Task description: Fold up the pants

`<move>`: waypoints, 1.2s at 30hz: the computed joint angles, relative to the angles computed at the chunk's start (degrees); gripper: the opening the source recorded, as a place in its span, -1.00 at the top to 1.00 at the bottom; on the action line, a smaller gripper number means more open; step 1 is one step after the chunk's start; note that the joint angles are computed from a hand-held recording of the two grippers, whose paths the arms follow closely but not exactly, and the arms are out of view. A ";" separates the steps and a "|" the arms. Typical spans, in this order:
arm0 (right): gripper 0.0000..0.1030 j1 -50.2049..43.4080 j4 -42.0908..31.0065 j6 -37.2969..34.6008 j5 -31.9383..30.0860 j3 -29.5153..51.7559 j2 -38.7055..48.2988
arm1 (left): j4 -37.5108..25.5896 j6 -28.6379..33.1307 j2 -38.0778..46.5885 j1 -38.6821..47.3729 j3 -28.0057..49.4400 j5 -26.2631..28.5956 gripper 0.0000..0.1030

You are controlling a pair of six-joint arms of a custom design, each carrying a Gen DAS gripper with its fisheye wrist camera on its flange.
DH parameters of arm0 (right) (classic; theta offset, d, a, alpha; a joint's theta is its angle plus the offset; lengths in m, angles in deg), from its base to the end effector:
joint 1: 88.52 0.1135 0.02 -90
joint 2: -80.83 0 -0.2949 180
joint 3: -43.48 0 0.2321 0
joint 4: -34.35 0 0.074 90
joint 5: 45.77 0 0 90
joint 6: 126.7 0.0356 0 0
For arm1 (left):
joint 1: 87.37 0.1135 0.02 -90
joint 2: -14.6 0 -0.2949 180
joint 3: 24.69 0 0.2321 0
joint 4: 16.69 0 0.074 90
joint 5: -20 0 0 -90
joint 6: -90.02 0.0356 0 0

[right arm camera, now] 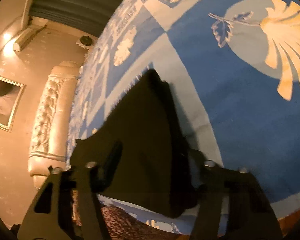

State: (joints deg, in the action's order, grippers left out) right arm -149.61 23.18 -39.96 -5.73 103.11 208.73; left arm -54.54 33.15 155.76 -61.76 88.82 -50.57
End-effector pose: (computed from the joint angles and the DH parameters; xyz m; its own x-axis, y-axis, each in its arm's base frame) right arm 0.1712 -0.2537 0.0353 -0.5026 0.8345 -0.2258 0.4675 0.4821 0.7410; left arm 0.4559 0.2054 0.0928 -0.8420 0.1680 -0.5127 0.2113 0.9771 -0.0268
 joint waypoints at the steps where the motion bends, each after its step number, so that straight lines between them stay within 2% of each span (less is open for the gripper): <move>1: 0.30 0.19 0.16 0.18 1.40 -0.54 -0.29 | -0.27 0.19 0.09 -0.01 0.25 -0.12 -0.65; 2: 0.46 0.01 0.10 0.17 2.33 -0.98 -0.52 | -0.40 0.37 0.11 0.01 0.38 -0.21 -0.65; 5: 0.58 0.69 2.45 1.87 4.08 -3.28 -1.84 | -0.89 1.04 0.18 0.09 0.74 -0.28 -0.65; 9: 0.62 1.37 7.38 5.97 4.83 -8.15 -5.91 | -3.01 1.58 0.87 0.93 3.16 0.12 -0.65; 14: 0.62 4.58 10.88 11.96 3.46 -13.77 -16.72 | -6.10 1.38 2.59 2.62 8.08 1.15 -0.65; 19: 0.62 16.26 9.54 23.97 8.89 -13.96 -29.80 | -11.13 1.25 5.39 5.41 15.24 3.61 -0.65; 22: 0.62 25.39 6.22 30.20 15.01 -9.85 -34.14 | -13.57 0.82 6.74 6.62 18.32 5.28 -0.65; 26: 0.62 38.14 -0.55 34.27 25.60 0.51 -33.04 | -18.61 -0.17 8.63 7.11 23.38 6.93 -0.65; 29: 0.62 46.31 -5.24 35.40 32.16 9.19 -28.80 | -19.53 -0.71 8.31 7.20 23.92 9.03 -0.65; 34: 0.62 56.37 -9.09 37.39 38.59 22.28 -18.00 | -14.63 0.86 6.09 6.89 18.73 8.13 -0.65; 36: 0.62 58.72 -8.79 38.74 38.60 25.22 -14.34 | -14.99 1.23 6.35 6.90 19.02 8.06 -0.65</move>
State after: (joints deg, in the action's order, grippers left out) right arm -90.89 14.39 -1.22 32.87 128.33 194.39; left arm -69.52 34.38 162.11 -54.86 107.84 -42.51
